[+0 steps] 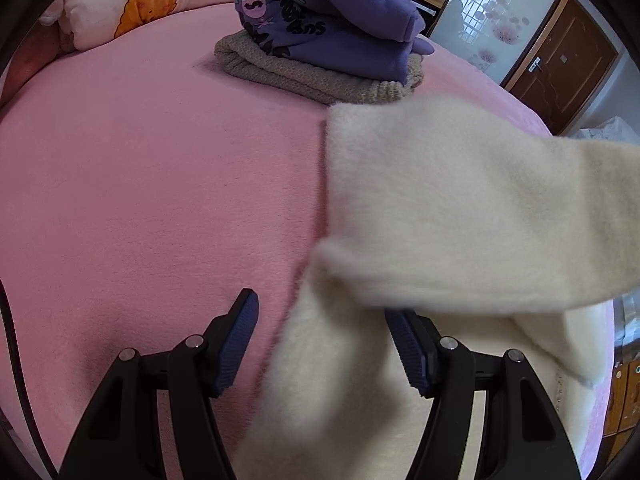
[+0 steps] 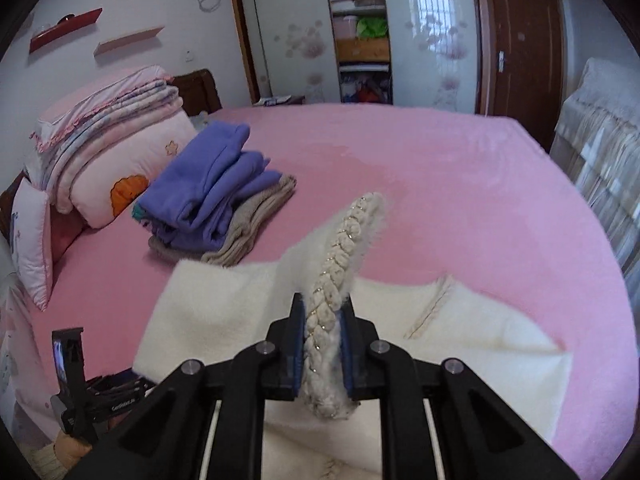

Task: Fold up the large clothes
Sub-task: 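Fold that side panel over toward the center and open the right gripper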

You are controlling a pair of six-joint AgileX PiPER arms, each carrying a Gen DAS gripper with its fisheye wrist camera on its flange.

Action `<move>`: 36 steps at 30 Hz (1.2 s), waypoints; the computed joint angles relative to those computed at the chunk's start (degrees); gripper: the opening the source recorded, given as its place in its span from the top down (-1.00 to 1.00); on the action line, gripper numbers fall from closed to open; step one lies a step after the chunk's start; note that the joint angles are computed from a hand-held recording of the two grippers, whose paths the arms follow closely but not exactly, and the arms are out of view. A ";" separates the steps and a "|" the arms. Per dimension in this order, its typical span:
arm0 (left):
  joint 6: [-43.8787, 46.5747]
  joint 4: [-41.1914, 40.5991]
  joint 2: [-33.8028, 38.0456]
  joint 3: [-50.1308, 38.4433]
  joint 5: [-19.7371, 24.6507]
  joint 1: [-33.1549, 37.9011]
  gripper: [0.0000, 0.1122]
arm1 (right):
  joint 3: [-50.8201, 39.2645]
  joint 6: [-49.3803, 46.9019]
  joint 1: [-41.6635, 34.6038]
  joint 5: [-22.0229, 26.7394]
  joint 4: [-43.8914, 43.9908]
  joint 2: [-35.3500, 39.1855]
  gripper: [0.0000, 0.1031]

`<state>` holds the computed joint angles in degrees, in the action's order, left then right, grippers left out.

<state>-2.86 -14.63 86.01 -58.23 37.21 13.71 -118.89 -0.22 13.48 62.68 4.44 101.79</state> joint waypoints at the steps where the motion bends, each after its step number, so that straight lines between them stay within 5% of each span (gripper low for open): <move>1: -1.21 0.56 0.32 0.38 -0.86 -1.14 -0.16 | -2.11 0.32 -0.41 0.59 -1.59 0.71 0.72; 6: -6.83 3.72 1.29 -0.43 -0.70 -5.25 -0.16 | -4.82 0.59 -3.38 2.76 -5.35 3.95 0.72; 13: -13.30 7.98 4.01 -4.08 1.20 -8.83 -0.16 | 6.46 4.87 -5.81 -1.48 -10.91 7.52 0.72; 18: -12.12 5.70 5.92 -5.31 1.38 -7.49 -0.17 | 5.61 5.45 -10.32 3.88 -6.17 13.93 0.53; 25: -17.54 11.46 6.41 -5.70 0.04 -9.97 -0.16 | 10.21 2.01 -20.09 3.86 6.66 10.27 0.18; 29: -18.71 10.82 6.91 -5.85 -0.08 -9.64 -0.04 | 11.50 -0.94 -22.82 5.01 10.23 9.60 0.15; 35: -18.11 10.24 7.43 -6.71 0.14 -10.35 0.55 | 15.92 -1.86 -21.18 3.26 12.98 8.60 0.15; 36: -17.06 8.21 7.50 -6.73 0.11 -9.72 0.63 | 16.32 -2.47 -20.73 2.87 13.54 8.42 0.36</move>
